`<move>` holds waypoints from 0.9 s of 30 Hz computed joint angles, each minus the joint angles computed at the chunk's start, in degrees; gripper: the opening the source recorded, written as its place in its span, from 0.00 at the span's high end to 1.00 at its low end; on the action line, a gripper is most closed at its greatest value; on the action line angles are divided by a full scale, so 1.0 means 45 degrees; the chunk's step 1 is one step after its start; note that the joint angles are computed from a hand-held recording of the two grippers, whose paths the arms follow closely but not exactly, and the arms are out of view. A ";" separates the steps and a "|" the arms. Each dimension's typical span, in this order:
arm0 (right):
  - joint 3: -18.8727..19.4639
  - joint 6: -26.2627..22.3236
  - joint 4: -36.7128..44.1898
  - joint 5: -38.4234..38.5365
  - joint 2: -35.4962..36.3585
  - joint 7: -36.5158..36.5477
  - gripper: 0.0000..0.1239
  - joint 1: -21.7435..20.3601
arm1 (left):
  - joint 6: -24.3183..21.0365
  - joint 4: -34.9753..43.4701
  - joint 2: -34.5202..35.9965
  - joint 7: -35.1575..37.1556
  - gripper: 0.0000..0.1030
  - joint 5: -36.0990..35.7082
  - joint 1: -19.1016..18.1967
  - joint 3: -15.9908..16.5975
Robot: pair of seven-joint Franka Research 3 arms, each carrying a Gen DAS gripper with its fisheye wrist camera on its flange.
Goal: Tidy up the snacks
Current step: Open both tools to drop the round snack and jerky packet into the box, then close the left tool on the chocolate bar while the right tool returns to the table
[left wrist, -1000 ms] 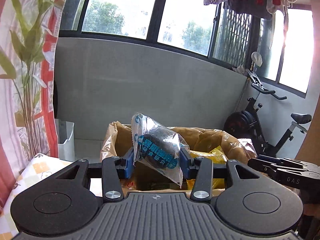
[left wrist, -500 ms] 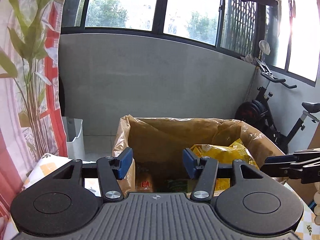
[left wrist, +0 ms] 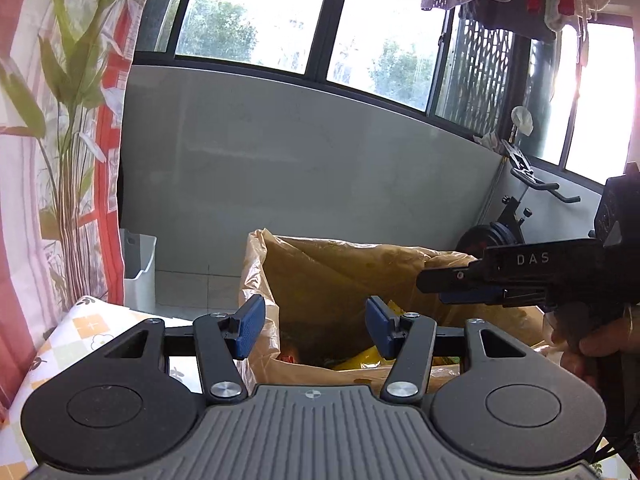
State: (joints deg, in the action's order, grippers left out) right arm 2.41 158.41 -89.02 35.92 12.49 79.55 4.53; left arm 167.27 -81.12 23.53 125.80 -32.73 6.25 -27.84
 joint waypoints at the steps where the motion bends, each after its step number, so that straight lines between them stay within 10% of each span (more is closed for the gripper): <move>1: -0.0140 -0.0024 -0.0127 -0.0479 -0.0093 0.0239 0.57 0.0129 | 0.0053 -0.0069 -0.0048 0.0327 0.44 -0.0198 0.0202 -0.0219; 13: -0.0439 0.2347 -0.4039 -0.2443 -0.2618 0.0261 0.56 0.0627 | -0.0285 -0.1644 -0.1439 0.2591 0.44 -0.2812 0.1138 0.0099; 27: -0.0496 0.8290 -0.9533 -0.1949 -0.5084 -0.0327 0.56 0.1826 | -0.1793 -0.1516 -0.0514 -0.0684 0.44 -0.0559 -0.0048 0.2571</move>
